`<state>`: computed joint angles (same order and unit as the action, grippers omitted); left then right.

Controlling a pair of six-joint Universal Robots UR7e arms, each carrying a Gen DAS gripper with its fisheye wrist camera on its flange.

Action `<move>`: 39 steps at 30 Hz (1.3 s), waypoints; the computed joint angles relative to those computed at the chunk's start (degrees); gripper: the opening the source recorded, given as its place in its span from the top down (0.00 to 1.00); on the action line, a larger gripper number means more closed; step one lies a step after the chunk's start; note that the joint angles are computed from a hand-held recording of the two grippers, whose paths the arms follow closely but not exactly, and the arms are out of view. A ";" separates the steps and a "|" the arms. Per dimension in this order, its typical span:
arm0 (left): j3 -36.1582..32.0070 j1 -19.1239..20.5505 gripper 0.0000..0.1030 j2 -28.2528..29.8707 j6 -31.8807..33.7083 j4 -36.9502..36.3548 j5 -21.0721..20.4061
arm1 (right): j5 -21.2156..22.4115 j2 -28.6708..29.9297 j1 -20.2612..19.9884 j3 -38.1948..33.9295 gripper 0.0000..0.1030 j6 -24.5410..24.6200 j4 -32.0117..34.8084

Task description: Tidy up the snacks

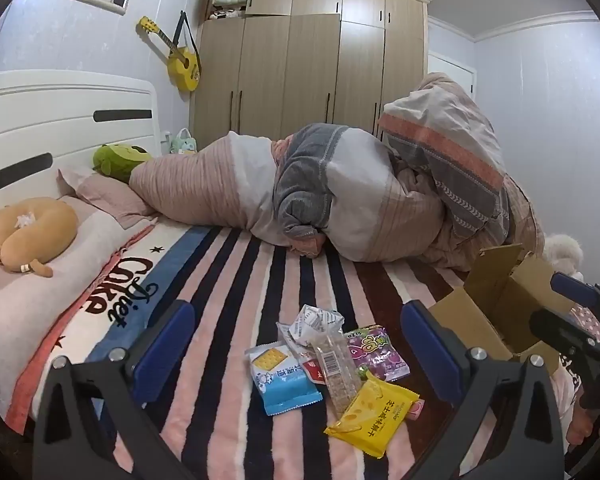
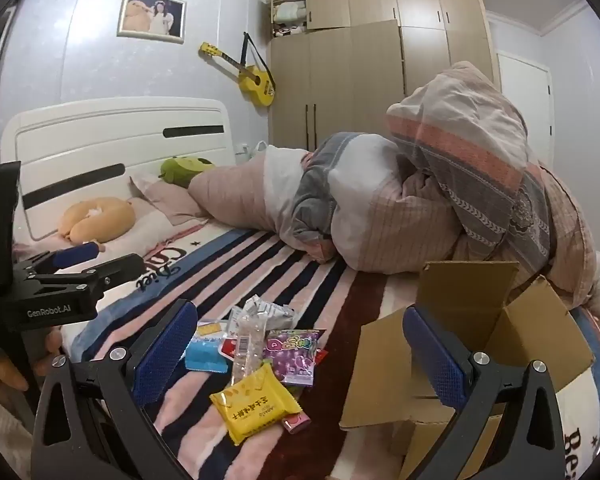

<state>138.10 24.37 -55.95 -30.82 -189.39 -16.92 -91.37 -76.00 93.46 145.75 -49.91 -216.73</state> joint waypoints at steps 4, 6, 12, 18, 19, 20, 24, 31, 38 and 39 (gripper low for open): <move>-0.30 -0.31 0.01 0.33 0.42 -0.17 -0.66 | 0.36 0.59 0.45 -0.20 0.01 -0.07 -0.35; -0.59 -0.31 0.01 0.61 0.94 -0.51 -1.09 | 0.52 0.66 0.41 -0.16 0.01 -0.03 -0.33; -0.63 0.04 0.01 1.09 5.63 -4.98 -3.40 | 4.54 -1.14 -2.26 1.76 0.01 -1.48 -0.31; -0.25 -0.50 0.01 1.10 6.15 -4.67 -3.32 | 4.47 -0.18 -2.34 1.80 0.01 -1.63 -1.52; -0.12 -0.54 0.01 1.05 6.09 -4.78 -3.39 | 4.86 -0.43 -2.57 1.80 0.01 -1.59 -1.03; -0.14 -0.50 0.01 1.15 5.99 -4.78 -3.49 | 5.23 -0.68 -2.79 1.76 0.01 -1.55 -0.52; 0.02 -0.61 0.01 1.13 5.38 -4.26 -3.22 | 6.29 -1.16 -3.69 2.49 0.01 -1.92 -0.65; -0.33 -0.53 0.01 1.07 5.46 -3.83 -3.19 | 7.22 -2.01 -4.59 2.76 0.01 -2.04 -0.08; -0.42 -0.58 0.01 1.11 5.32 -3.60 -3.09 | 7.26 -2.20 -4.64 2.85 0.01 -1.89 0.17; -0.41 -0.57 0.01 1.07 5.35 -3.55 -3.09 | 7.27 -2.10 -4.64 2.84 0.01 -1.97 0.00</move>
<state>137.68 23.80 -54.88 -25.47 -192.94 -20.01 -84.10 -78.11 88.82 148.58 -51.87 -216.72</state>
